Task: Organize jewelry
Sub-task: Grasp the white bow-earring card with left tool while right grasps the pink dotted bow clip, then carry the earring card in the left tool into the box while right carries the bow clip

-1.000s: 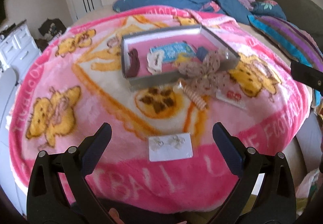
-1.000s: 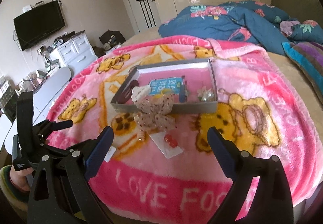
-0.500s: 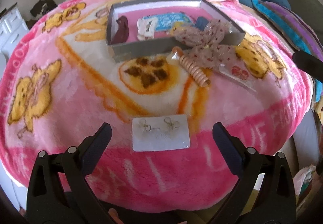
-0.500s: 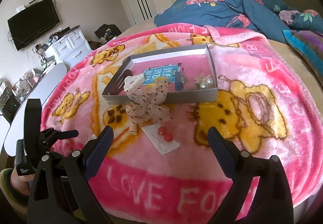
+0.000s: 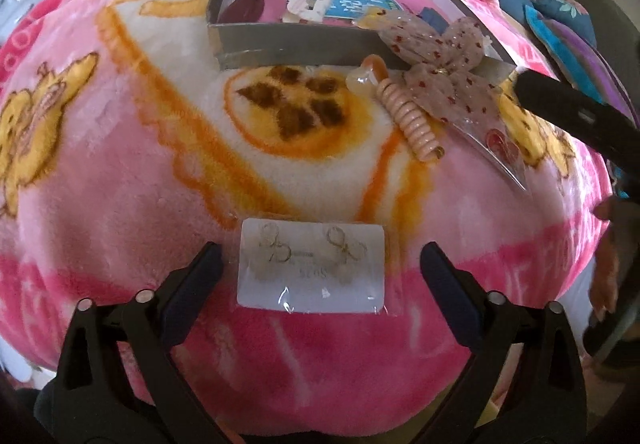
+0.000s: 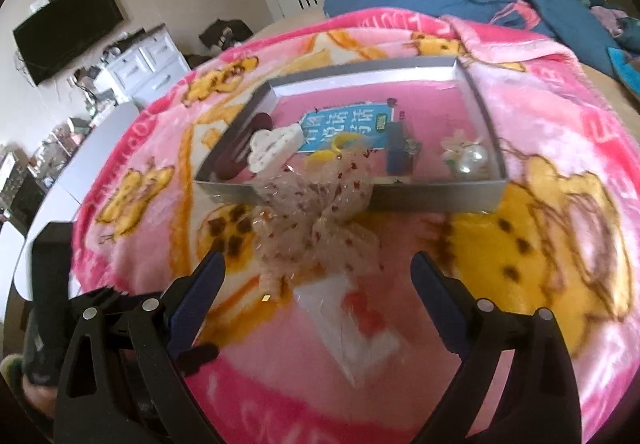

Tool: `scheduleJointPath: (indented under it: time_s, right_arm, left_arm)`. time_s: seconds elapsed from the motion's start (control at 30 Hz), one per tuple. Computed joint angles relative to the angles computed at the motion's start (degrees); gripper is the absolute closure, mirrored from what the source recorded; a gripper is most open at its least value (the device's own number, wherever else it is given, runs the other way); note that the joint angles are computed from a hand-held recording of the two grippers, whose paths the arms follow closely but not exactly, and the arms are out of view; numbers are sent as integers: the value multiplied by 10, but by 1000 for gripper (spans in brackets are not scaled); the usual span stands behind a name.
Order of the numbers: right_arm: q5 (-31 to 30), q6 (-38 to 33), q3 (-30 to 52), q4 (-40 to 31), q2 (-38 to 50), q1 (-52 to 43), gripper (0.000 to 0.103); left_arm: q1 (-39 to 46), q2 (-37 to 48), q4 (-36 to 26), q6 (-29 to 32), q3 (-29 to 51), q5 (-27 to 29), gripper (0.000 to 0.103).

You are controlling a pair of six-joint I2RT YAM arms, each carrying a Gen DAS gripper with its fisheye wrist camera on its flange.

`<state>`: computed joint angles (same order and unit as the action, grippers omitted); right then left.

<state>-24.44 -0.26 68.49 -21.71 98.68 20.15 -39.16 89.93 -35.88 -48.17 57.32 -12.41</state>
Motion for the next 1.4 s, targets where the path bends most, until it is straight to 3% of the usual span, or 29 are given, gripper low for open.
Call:
scheduleJointPath:
  time_s: [0.1,0.17,0.23,0.27,0.57,1.0,1.4]
  right_arm:
    - [6,9,42,-7,53,8,25]
    - [3,19,67,-12,92,6,42]
    - [0,12,70,-11,106,5,77]
    - [-14,10,60,0,103,2,84]
    - [-47,35,-68,87,-22,-76,86]
    - [-91,-14,-148,44,-152,-246,86]
    - [-140,-51,-144,-9,-217,-314,86]
  left_arm:
    - [-4,4,-8,-1,7,-10,28]
    - [-9,2,-9,1,8,-16,39]
    - [-14,-1,-6,5,6,-21,41]
    - [-15,-2,-3,7,5,-21,42]
    - [-38,-21,14,22,6,-50,45]
    - [-84,-10,-22,40,70,-116,45]
    - [-97,-5,-55,56,151,-157,45]
